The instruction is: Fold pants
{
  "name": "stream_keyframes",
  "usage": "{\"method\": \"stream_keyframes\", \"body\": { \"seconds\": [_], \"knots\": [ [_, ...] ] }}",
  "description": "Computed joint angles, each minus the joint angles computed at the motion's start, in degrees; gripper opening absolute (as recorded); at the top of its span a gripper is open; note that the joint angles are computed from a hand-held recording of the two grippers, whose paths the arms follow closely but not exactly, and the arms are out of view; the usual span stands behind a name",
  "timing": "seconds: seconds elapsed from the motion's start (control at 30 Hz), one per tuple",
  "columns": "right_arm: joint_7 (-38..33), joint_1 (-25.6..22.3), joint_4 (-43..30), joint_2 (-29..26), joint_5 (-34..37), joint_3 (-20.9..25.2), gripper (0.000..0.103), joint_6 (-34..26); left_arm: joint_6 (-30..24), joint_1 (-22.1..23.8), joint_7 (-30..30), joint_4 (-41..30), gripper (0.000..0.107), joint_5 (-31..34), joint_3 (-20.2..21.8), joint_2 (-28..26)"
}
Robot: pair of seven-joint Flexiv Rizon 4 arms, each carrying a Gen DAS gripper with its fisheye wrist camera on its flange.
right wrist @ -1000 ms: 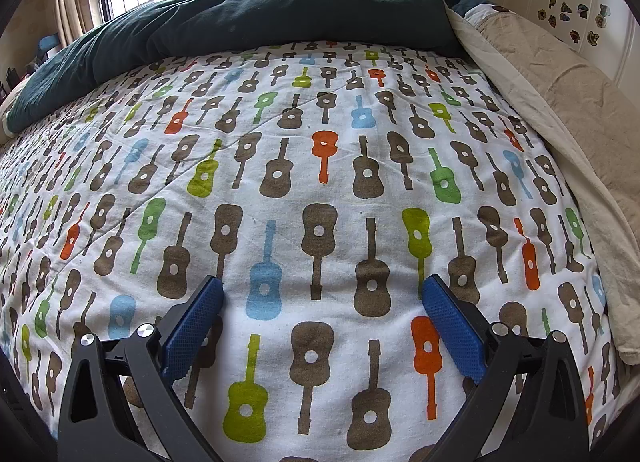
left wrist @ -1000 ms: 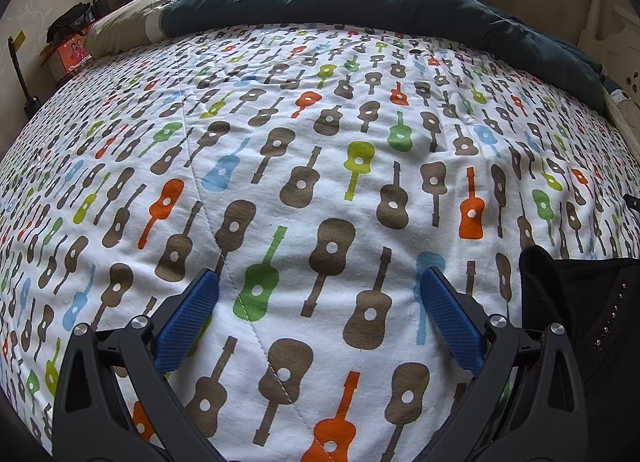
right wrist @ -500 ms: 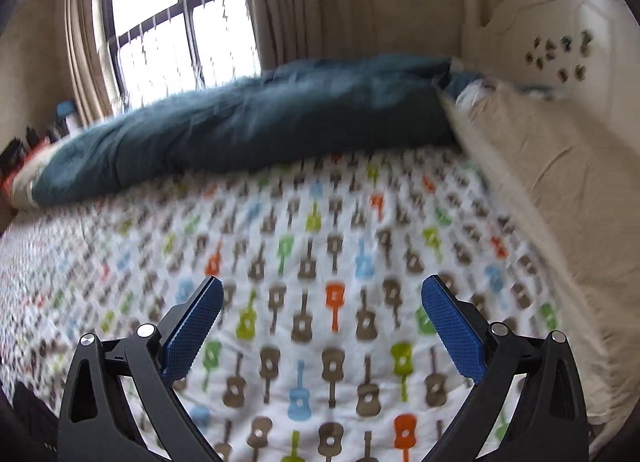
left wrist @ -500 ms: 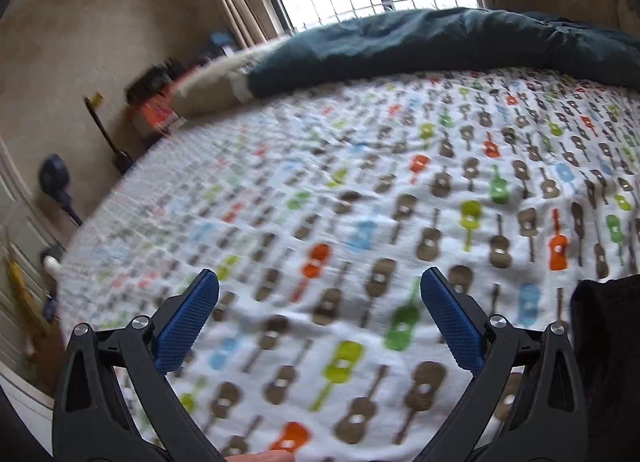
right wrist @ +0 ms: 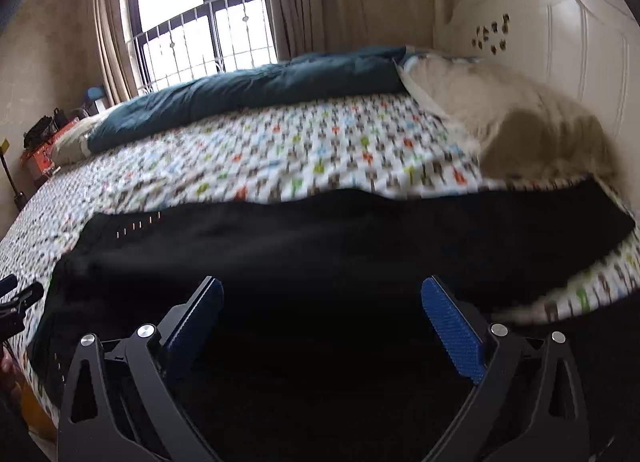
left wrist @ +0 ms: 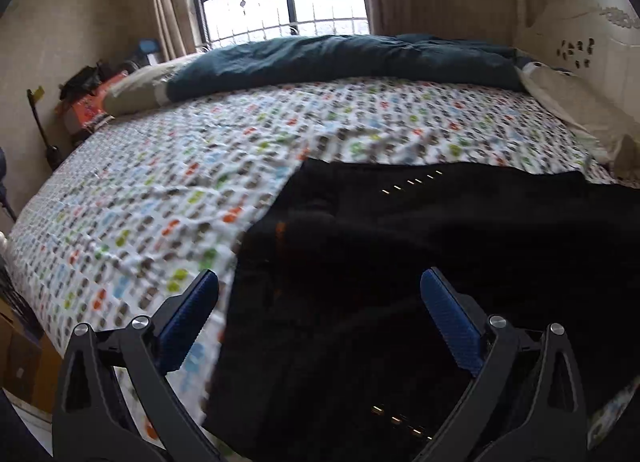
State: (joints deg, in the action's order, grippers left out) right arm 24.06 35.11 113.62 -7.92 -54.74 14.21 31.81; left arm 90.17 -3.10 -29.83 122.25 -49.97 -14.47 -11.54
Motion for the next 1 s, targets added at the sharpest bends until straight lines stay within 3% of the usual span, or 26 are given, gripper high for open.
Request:
{"method": "stream_keyframes", "body": {
  "seconds": [0.03, 0.1, 0.27, 0.4, 0.53, 1.0],
  "knots": [
    [1.53, 0.56, 0.87, 0.4, 0.78, 0.79, 0.099, 0.04, -2.46, 0.51, 1.7, 1.82, 0.101, -3.3, -1.84, 1.73],
    [6.29, 1.9, 2.36, 1.09, 0.8, 1.89, 0.099, -1.3, -7.01, -0.77, 2.59, 4.29, 0.101, -7.12, -1.45, 4.04],
    [9.01, 3.26, 2.52, 1.43, 5.11, 3.22, 0.099, -0.8, -13.02, -4.16, -2.06, 6.78, 0.101, -4.77, 3.28, 6.21],
    [10.01, 4.62, 1.97, 1.09, 5.8, 3.61, 0.099, -2.69, -9.39, -7.54, -2.31, 8.38, 0.101, -3.01, 6.26, 6.56],
    [10.44, 5.51, 1.46, 0.51, 6.32, 3.71, 0.099, -3.17, -9.78, -8.88, -2.51, 9.26, 0.101, -3.11, 8.34, 7.89],
    [11.0, 7.17, 0.63, -0.02, 6.68, 3.79, 0.099, -4.3, -8.93, -12.29, 2.25, 11.47, 0.101, -9.02, 10.12, 10.46]
  ]
}}
